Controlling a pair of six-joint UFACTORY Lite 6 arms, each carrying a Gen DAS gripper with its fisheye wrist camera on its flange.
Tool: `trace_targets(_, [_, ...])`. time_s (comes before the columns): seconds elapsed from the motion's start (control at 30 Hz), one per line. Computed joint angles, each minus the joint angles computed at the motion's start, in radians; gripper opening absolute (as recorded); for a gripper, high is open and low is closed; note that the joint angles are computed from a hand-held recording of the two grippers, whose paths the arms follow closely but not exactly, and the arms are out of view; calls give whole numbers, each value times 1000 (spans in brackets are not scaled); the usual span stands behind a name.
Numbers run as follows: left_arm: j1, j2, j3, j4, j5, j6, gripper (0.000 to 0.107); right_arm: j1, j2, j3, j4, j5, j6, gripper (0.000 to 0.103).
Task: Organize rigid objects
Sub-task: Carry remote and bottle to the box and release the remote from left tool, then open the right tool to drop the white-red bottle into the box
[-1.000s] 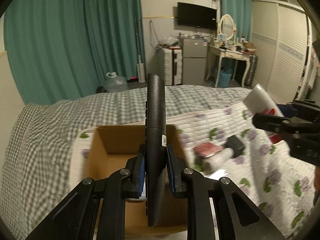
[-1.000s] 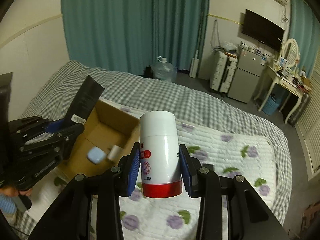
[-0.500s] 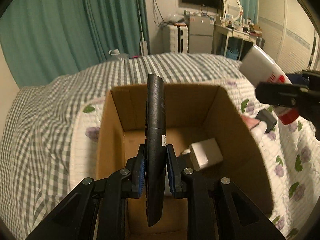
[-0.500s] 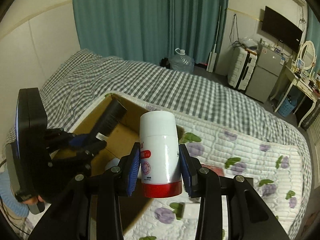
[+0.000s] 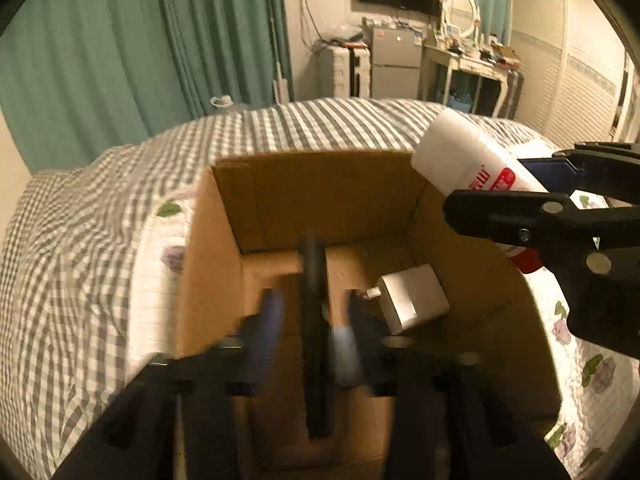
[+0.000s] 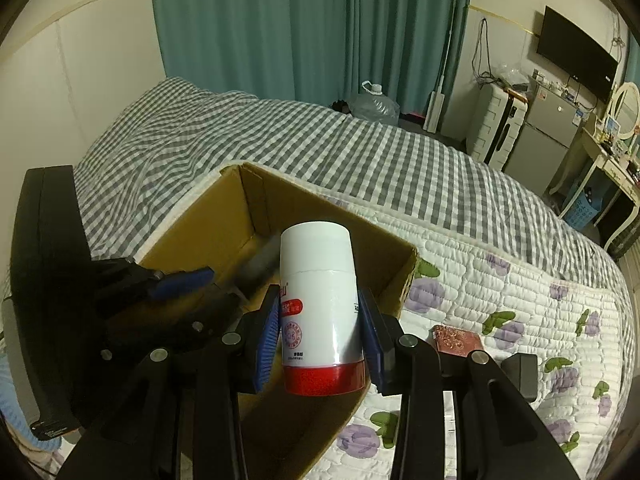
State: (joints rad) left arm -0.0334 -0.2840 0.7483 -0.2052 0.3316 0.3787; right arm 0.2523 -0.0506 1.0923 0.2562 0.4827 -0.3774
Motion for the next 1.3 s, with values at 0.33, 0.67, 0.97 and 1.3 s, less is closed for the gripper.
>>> trace_targets(0.33, [90,-148,-28,-171,71,147,64,14,-86,-36,-41,18,63,36])
trace_targets(0.67, [220,-184,-21,-302,129,286,65,83,-34,-169,-94,-94,169,36])
trace_targets(0.97, [209,-183,-38,-275,101,267,65,46,-66,-250,56,-122,31,55])
trace_targets(1.3, [49,-248,-64,91,88,-137,66,-248,-268,-234,208,35,-244,85])
